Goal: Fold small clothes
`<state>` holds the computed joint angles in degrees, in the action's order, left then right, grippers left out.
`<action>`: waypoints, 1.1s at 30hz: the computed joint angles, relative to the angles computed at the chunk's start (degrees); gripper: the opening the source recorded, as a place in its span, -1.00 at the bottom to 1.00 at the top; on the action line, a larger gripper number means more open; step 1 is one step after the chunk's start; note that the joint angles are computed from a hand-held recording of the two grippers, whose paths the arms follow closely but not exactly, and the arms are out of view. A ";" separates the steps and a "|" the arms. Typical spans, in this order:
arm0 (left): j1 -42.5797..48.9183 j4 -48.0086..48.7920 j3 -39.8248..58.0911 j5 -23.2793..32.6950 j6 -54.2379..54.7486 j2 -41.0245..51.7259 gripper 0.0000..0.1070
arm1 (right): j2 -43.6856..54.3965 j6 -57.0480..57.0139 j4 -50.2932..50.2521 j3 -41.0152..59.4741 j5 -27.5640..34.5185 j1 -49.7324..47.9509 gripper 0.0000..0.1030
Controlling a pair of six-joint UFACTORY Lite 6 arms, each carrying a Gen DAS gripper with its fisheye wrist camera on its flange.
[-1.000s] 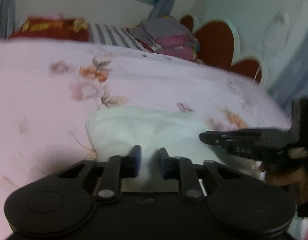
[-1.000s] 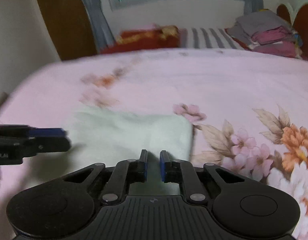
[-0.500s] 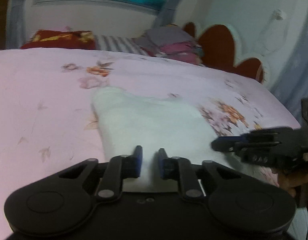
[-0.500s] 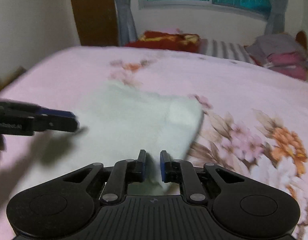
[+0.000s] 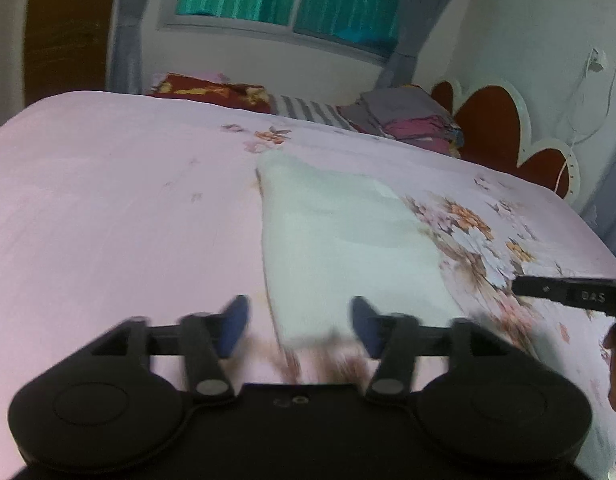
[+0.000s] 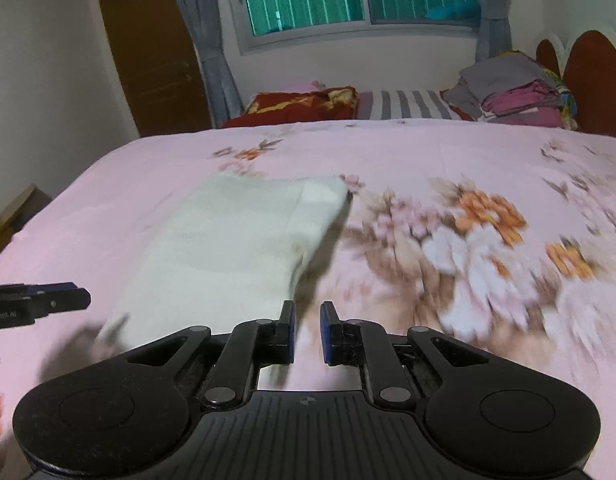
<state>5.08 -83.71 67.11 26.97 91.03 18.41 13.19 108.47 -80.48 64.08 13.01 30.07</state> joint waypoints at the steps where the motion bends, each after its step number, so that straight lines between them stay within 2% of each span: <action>1: 0.05 -2.07 -4.72 -0.59 2.21 -4.20 0.25 | -3.70 2.17 -0.43 -3.82 1.36 2.08 -0.76; 4: -0.34 -2.65 -15.88 -2.16 2.58 -16.31 0.55 | -13.87 3.69 2.77 -12.74 7.10 9.28 -0.76; 5: -0.90 -3.06 -19.20 -3.17 2.75 -20.57 0.77 | -16.68 2.51 5.87 -14.55 10.02 12.37 -0.74; 6: -2.25 -2.32 -22.61 -5.41 1.55 -25.70 0.92 | -18.62 2.40 7.70 -15.65 13.02 15.25 -0.41; 7: -4.28 0.25 -26.22 -8.88 -2.05 -31.70 0.92 | -21.04 3.48 9.06 -16.90 18.13 19.85 0.53; 8: -6.49 5.21 -28.76 -12.30 -8.05 -36.28 0.92 | -22.78 4.64 9.52 -17.66 23.08 23.87 0.97; 10: -8.40 16.99 -33.09 -13.32 -20.04 -45.23 0.92 | -24.96 7.17 9.78 -18.46 33.64 33.15 1.00; 12: -9.22 28.84 -36.76 -11.42 -32.04 -54.51 0.92 | -26.45 6.72 13.45 -17.61 40.15 40.18 1.00; 16: -9.36 49.72 -40.56 -4.32 -55.00 -69.99 0.92 | -25.12 10.35 17.45 -13.87 55.43 53.99 1.00; 19: -7.57 53.39 -42.35 1.75 -60.21 -78.25 0.92 | -24.40 13.96 20.19 -11.62 62.07 60.74 1.00; 22: -4.47 51.67 -42.89 7.25 -58.45 -82.41 0.92 | -22.53 15.87 21.93 -8.58 67.19 66.12 1.00; 27: -6.70 57.65 -43.14 9.47 -64.76 -88.04 0.92 | -18.67 17.45 22.94 -4.19 72.42 71.15 1.00; 33: -8.70 59.45 -43.13 9.76 -67.13 -90.01 0.92 | -16.44 17.36 23.28 -0.89 75.86 73.09 1.00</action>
<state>-3.61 -24.26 23.99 36.73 23.90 -71.60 -3.25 125.83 -57.20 63.19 88.87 103.16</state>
